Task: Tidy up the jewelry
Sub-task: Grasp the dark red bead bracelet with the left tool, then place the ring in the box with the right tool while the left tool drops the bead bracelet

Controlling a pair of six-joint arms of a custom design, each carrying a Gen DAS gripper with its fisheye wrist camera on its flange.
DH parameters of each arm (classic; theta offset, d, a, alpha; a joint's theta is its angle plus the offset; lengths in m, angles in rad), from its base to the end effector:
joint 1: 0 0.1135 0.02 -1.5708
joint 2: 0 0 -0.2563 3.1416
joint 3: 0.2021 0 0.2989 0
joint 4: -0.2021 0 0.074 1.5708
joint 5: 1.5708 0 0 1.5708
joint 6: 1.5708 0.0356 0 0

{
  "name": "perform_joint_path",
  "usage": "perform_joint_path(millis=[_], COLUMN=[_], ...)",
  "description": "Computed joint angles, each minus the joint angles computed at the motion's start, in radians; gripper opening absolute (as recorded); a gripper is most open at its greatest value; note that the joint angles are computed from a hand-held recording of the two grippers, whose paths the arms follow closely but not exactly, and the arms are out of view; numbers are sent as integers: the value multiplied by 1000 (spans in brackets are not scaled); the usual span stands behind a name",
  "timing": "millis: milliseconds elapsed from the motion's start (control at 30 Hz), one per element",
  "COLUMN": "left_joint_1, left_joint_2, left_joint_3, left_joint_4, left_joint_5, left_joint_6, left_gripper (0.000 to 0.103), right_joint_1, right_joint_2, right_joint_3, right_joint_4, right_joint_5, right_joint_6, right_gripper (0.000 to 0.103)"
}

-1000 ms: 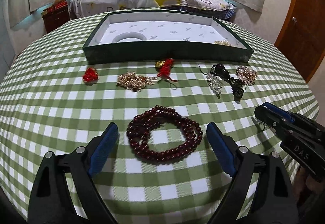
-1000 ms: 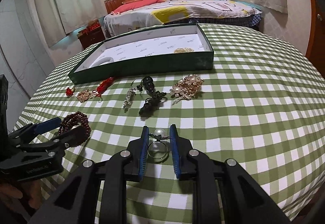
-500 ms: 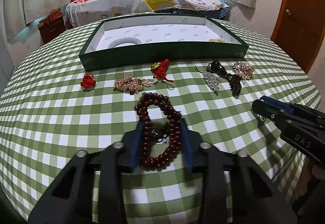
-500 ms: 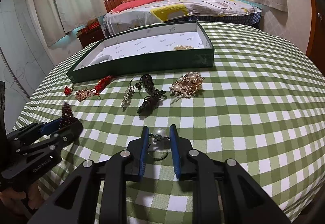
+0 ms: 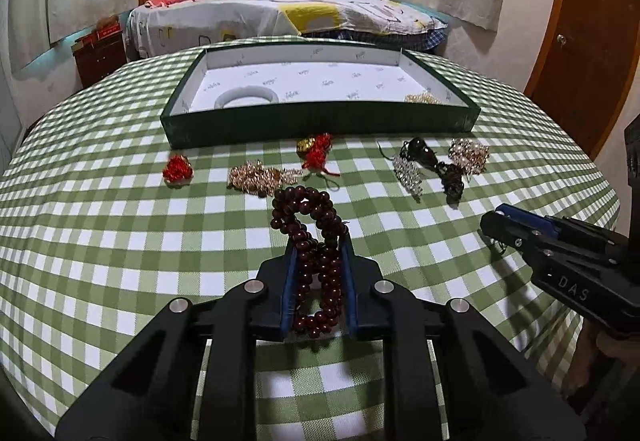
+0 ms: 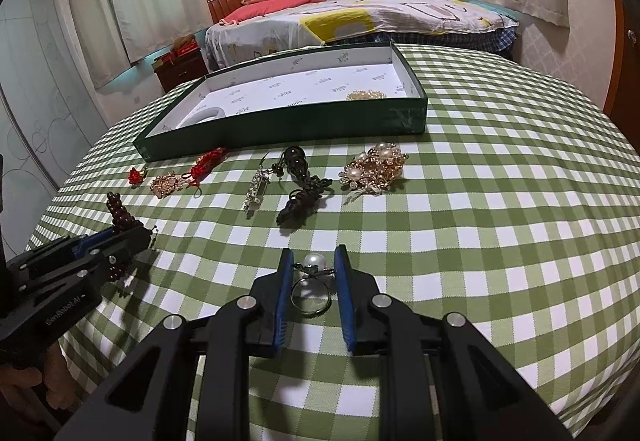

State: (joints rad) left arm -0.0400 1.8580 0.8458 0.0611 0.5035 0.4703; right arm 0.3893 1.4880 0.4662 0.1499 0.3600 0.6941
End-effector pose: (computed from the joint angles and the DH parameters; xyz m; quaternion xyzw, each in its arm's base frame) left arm 0.3588 -0.0316 0.0572 0.3063 0.8733 -0.1687 0.3391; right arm 0.2563 0.0916 0.0683 0.2009 0.9044 0.0295 0.3754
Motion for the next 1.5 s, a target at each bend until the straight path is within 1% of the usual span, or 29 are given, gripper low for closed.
perform_joint_path(millis=[233, 367, 533, 667, 867, 1000, 1067, 1167, 1267, 1500], left_joint_1=[1, -6, -30, -64, -122, -158, -173, -190, -201, -215], left_joint_2=[-24, -35, -27, -1, 97, 185, 229, 306, 375, 470], left_joint_3=[12, 34, 96, 167, 312, 435, 486, 568, 641, 744], left_joint_4=[-15, -23, -32, -24, -7, -31, -43, -87, -130, -199], left_joint_5=[15, 27, 39, 38, 6, -13, -28, -51, -69, -85], left_joint_6=[-8, -26, -68, -112, -176, -216, -219, -216, -210, -193], left_gripper=[19, 19, 19, 19, 19, 19, 19, 19, 19, 19], right_joint_1=[3, -12, -58, -99, -167, -206, -227, -245, -268, -293], right_joint_2=[-20, -35, -54, -33, 57, 135, 189, 252, 323, 402], right_joint_3=[14, 31, 73, 136, 256, 336, 381, 425, 474, 529], right_joint_4=[-20, -31, -43, -42, -21, -13, -13, -19, -37, -80], right_joint_5=[8, 7, -4, -15, -51, -90, -113, -139, -186, -234], right_joint_6=[-13, -41, -98, -153, -231, -265, -276, -282, -280, -279], right_gripper=[22, 22, 22, 22, 22, 22, 22, 22, 22, 22])
